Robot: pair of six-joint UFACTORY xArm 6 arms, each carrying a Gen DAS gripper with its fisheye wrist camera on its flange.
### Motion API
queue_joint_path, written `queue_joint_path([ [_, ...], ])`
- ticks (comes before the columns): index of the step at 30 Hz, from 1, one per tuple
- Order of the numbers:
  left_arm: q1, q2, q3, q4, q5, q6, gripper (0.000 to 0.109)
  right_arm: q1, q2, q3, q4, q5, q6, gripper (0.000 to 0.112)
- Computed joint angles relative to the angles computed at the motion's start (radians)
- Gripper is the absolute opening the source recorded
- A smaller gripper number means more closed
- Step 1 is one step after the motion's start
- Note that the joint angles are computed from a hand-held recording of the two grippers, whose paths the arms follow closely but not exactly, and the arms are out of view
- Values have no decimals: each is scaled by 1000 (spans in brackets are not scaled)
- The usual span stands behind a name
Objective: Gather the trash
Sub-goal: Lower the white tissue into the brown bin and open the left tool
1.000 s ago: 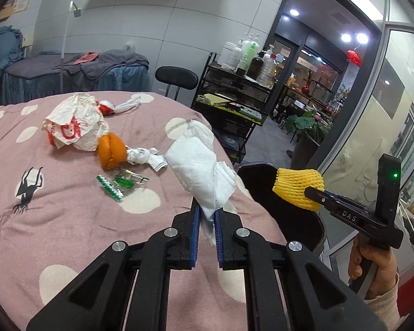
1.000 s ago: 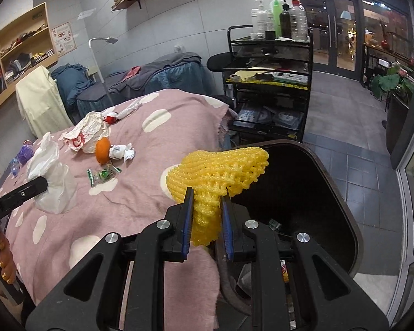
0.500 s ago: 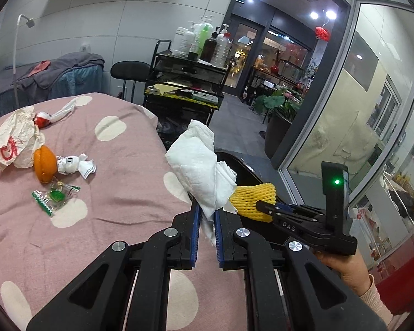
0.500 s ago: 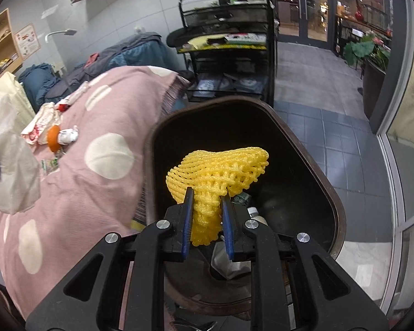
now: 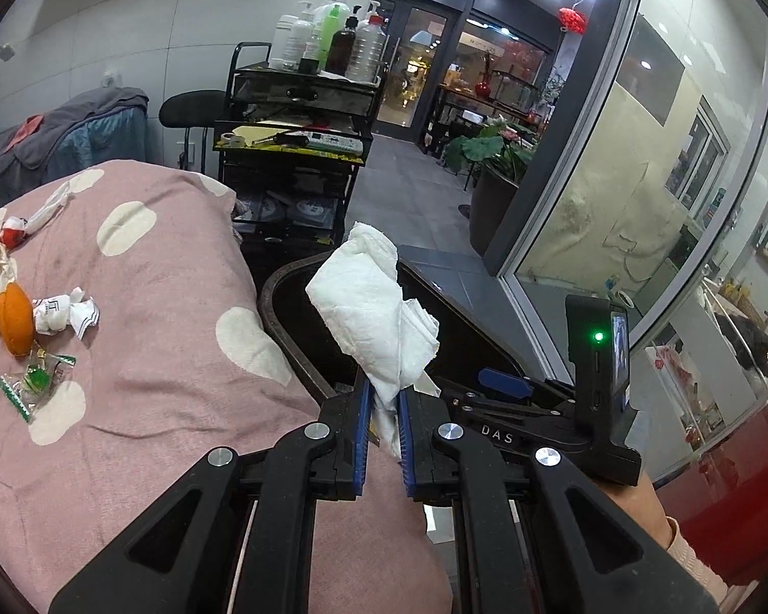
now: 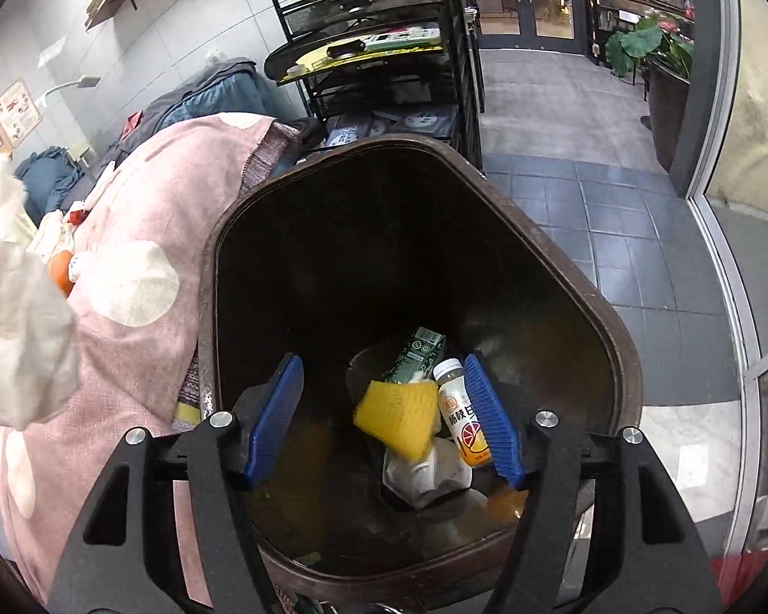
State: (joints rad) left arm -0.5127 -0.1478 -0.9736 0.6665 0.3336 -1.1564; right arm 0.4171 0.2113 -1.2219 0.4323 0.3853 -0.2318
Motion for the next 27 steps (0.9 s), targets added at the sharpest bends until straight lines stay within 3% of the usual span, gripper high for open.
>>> queue_joint_path([
  [6,-5,77,-64,-118,-1,128,10,-10,-38,29,27,-21,-15,68],
  [11,-10,141,-121,-234,1,246,10,-20,-75,63,-47,-77,58,71],
  [13,-14,166,-147,-255,13,277,10,-30,-89,79,-80,-102,97,75],
  [27,-38,303,-290,-363,90,425,10,-94,-124,106,-202,-131,243,77],
])
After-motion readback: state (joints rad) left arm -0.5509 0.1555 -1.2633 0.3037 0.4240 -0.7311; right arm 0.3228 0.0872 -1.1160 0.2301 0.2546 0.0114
